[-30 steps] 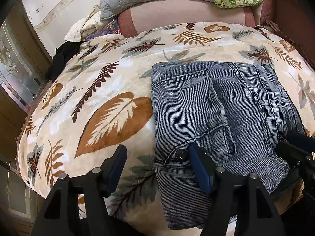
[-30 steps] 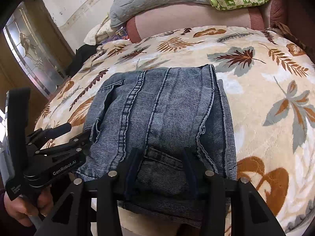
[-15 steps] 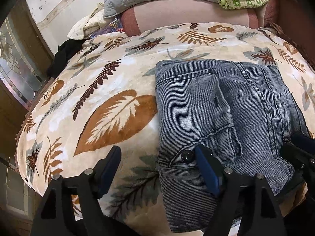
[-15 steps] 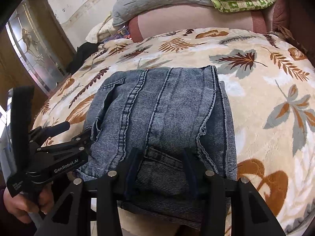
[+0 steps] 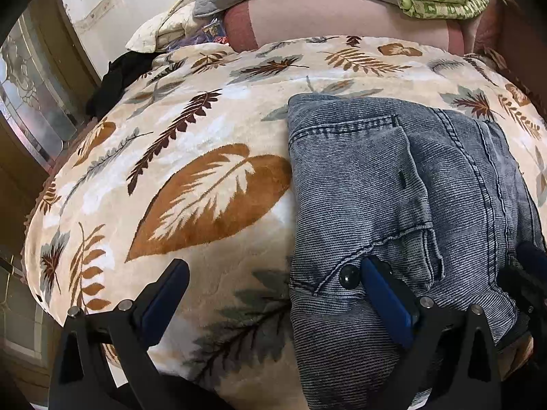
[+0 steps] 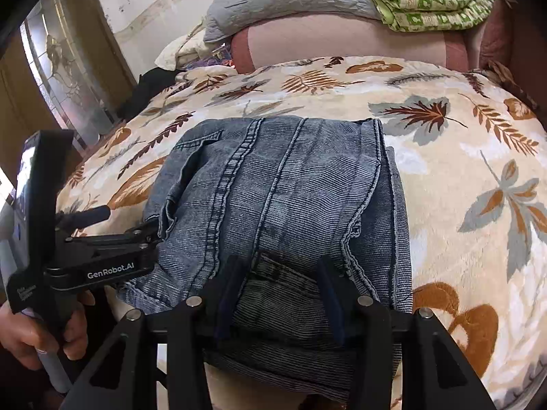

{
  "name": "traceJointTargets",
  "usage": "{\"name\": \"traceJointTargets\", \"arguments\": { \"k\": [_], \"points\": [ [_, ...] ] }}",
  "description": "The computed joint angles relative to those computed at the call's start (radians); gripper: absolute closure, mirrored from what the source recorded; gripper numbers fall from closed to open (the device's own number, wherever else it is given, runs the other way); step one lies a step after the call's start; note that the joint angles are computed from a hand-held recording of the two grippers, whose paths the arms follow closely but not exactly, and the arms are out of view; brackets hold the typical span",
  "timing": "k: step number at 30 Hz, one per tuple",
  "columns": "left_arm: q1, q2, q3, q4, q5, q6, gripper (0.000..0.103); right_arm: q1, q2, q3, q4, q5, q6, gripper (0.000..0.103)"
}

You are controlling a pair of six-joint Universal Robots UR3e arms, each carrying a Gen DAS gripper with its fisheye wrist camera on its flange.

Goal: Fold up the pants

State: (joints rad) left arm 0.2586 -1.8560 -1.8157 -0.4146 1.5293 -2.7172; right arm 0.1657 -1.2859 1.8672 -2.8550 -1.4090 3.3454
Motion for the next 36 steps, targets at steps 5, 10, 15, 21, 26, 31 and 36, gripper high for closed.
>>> {"name": "traceJointTargets", "arguments": {
  "k": [5, 10, 15, 21, 26, 31, 36],
  "points": [
    [-0.011, -0.007, 0.023, -0.023, 0.015, 0.025, 0.002, -0.010, -0.020, 0.038, -0.030, 0.020, -0.032, 0.053],
    [0.015, 0.017, 0.102, -0.181, -0.023, 0.087, 0.003, -0.132, -0.151, 0.152, -0.023, 0.207, -0.019, 0.047],
    [0.103, 0.099, 0.108, -0.274, -0.125, 0.121, 0.003, -0.285, -0.307, 0.320, -0.107, 0.267, 0.048, 0.025],
    [0.176, 0.069, 0.217, -0.418, -0.218, 0.117, 0.003, -0.411, -0.301, 0.370, -0.073, 0.419, 0.100, 0.025],
    [0.210, -0.023, 0.366, -0.645, -0.292, 0.112, 0.003, -0.393, -0.217, 0.316, -0.065, 0.446, 0.115, 0.025],
    [0.223, -0.105, 0.476, -0.804, -0.390, 0.164, 0.003, -0.369, -0.099, 0.235, -0.060, 0.441, 0.155, 0.025],
    [0.197, -0.205, 0.602, -0.885, -0.431, 0.185, 0.003, -0.391, -0.024, 0.213, -0.135, 0.510, 0.202, 0.022]
  ]
}}
